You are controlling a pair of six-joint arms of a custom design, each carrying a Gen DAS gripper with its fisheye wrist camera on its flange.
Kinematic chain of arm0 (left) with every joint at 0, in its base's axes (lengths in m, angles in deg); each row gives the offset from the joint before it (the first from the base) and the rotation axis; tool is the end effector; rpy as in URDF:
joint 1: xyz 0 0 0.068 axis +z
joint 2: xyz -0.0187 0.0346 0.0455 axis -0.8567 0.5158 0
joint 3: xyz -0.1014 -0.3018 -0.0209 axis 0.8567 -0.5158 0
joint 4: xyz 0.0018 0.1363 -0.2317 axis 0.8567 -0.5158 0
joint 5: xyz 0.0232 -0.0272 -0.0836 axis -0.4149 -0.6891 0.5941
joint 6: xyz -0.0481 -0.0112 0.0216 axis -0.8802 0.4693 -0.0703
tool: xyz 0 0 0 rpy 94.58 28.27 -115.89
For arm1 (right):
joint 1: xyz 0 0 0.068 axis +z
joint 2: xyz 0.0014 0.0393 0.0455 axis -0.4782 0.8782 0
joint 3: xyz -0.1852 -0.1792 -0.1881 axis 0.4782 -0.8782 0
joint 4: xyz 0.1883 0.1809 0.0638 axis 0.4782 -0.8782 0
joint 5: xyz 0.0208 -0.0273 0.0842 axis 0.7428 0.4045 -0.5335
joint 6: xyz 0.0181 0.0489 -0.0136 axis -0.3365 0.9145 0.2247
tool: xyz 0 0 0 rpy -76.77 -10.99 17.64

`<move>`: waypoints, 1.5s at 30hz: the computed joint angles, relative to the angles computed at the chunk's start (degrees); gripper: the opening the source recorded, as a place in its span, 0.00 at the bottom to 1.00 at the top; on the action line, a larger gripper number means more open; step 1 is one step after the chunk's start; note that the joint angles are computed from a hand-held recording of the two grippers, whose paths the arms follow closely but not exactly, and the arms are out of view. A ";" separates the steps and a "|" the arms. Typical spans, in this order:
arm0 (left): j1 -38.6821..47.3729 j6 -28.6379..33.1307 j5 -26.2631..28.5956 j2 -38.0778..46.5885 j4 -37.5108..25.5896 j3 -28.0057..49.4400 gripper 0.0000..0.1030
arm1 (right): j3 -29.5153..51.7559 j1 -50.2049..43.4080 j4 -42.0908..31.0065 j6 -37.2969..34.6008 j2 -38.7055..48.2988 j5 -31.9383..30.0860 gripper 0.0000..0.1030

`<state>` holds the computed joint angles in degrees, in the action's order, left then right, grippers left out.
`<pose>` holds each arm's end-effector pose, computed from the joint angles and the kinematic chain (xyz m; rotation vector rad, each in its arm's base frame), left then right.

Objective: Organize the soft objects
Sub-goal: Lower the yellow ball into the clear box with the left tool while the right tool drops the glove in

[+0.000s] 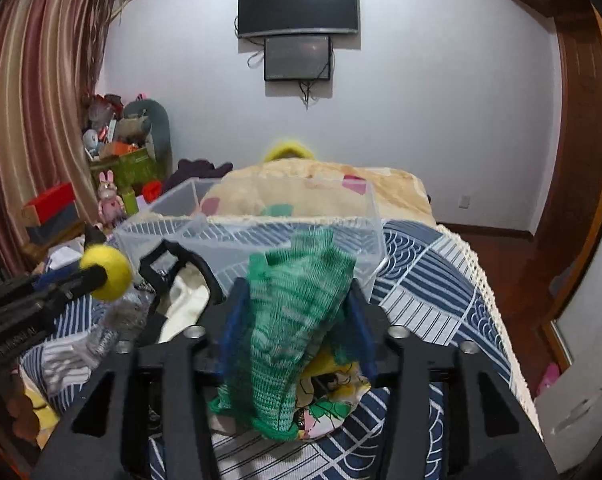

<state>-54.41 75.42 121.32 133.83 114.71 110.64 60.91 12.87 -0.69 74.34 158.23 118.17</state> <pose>0.3220 0.0044 0.0342 0.4601 2.0420 -0.5302 0.2324 0.1723 0.0579 0.1692 2.0528 -0.1106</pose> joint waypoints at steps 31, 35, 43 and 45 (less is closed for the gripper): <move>-1.40 -0.81 0.62 -11.40 -5.97 1.33 0.34 | 1.38 -5.63 4.12 -8.14 -6.66 -8.31 0.15; -2.81 -1.18 -0.66 -11.87 -11.34 6.57 0.34 | 2.83 -7.90 1.94 -9.80 -8.28 -9.38 0.15; -6.35 1.01 -4.71 -8.70 -23.54 17.79 0.34 | 7.41 -10.63 -2.94 -12.87 -8.39 -8.43 0.15; -7.50 2.13 -6.83 -7.19 -27.73 21.28 0.34 | 9.13 -10.99 -4.78 -13.78 -7.57 -7.59 0.15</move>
<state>-61.90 77.55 114.50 126.63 86.98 131.92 70.04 1.89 -5.47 60.56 150.67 110.58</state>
